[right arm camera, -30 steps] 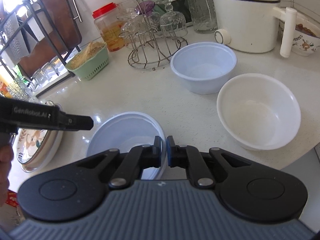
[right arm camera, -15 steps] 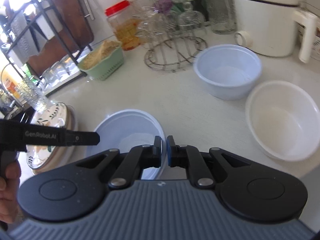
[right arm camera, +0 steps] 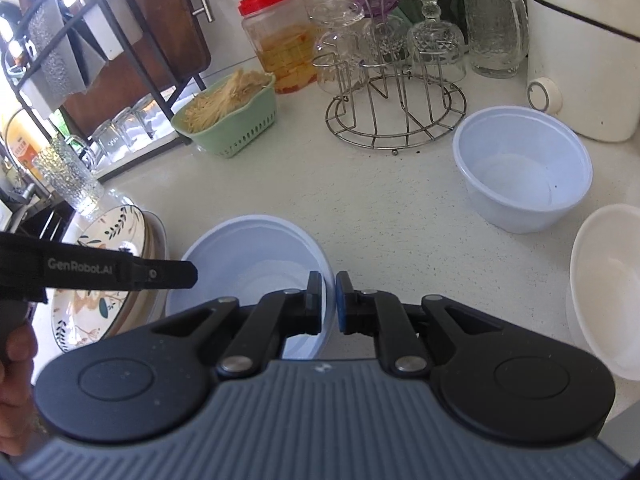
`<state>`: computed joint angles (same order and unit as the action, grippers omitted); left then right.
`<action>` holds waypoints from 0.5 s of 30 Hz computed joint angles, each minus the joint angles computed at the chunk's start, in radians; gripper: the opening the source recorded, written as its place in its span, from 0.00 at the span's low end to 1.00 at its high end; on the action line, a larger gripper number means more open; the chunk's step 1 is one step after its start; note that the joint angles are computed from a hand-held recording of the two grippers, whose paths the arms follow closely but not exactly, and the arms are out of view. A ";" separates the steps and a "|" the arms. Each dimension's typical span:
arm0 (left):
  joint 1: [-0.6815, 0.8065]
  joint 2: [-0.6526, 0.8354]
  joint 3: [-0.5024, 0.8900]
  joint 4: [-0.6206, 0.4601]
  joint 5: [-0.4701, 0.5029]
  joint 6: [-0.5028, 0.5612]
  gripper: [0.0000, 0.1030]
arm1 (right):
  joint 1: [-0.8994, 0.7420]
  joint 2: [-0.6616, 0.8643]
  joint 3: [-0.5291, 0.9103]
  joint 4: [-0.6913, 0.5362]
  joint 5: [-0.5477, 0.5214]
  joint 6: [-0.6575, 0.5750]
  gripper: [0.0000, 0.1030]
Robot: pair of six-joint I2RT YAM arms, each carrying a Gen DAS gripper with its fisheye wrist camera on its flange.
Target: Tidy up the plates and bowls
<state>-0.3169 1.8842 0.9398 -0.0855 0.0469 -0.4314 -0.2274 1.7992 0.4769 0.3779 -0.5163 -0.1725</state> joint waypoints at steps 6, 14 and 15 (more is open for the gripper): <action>-0.021 -0.093 -0.020 -0.030 -0.064 -0.023 0.17 | -0.018 -0.055 -0.010 -0.033 -0.002 -0.031 0.12; -0.051 -0.221 -0.053 -0.060 -0.114 -0.030 0.29 | -0.084 -0.198 -0.058 -0.056 -0.030 -0.067 0.57; -0.054 -0.235 -0.057 -0.066 -0.128 -0.024 0.31 | -0.099 -0.207 -0.071 -0.040 -0.045 -0.066 0.62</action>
